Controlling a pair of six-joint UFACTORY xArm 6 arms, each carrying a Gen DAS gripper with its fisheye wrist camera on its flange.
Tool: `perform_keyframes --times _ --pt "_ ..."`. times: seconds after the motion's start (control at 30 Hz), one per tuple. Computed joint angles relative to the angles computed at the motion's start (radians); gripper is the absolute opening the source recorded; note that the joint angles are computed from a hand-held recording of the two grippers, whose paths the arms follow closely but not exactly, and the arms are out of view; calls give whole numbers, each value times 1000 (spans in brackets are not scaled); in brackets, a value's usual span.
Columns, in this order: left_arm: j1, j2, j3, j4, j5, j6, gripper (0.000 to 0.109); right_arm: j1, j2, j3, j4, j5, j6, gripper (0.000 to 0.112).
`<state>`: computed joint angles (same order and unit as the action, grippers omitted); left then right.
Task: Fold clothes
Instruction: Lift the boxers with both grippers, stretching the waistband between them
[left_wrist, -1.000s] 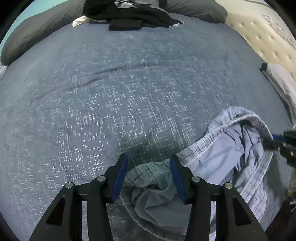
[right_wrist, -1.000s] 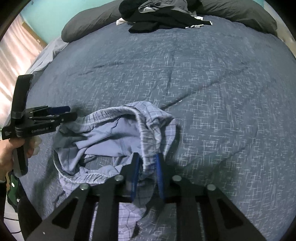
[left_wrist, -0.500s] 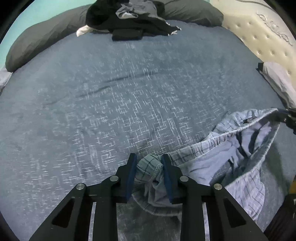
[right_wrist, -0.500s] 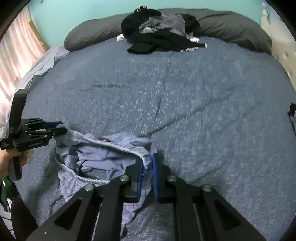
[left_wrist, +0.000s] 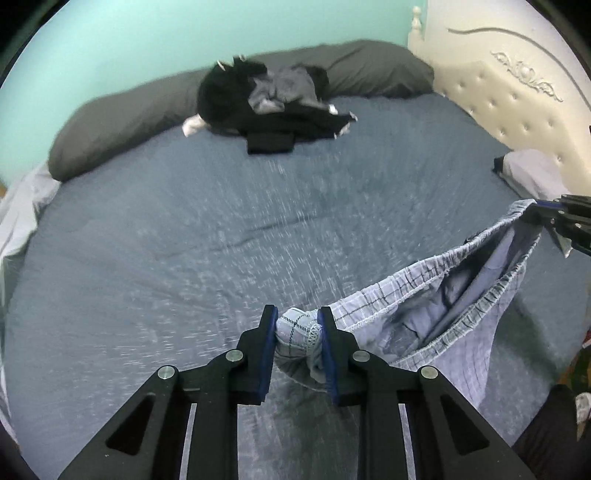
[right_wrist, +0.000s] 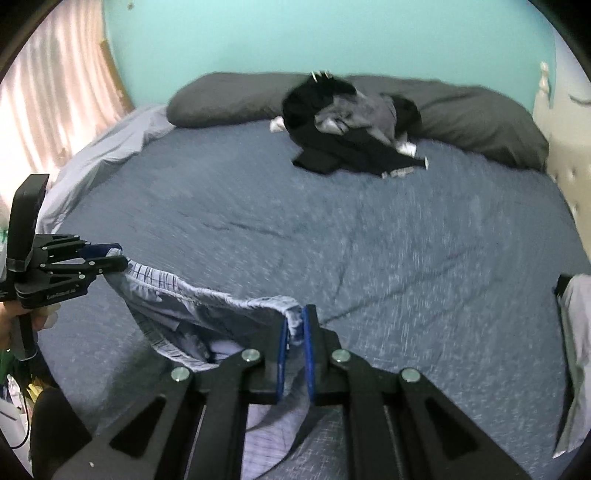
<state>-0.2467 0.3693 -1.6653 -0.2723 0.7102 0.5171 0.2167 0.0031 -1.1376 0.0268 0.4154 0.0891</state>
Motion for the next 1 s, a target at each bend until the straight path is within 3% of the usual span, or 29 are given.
perform_keyframes --times 0.27,0.5,0.77,1.0 --pt "5 -239 145 -7 -29 4 24 58 -172 -10 -121 70 60 7" --pt "21 -378 204 -12 2 -24 24 102 -240 -58 -113 149 14 7" --pt "34 -403 271 -1 36 -48 24 124 -208 -56 -96 186 -26 7" --pt "19 -308 303 44 24 -103 24 109 -111 -24 -64 159 -46 7"
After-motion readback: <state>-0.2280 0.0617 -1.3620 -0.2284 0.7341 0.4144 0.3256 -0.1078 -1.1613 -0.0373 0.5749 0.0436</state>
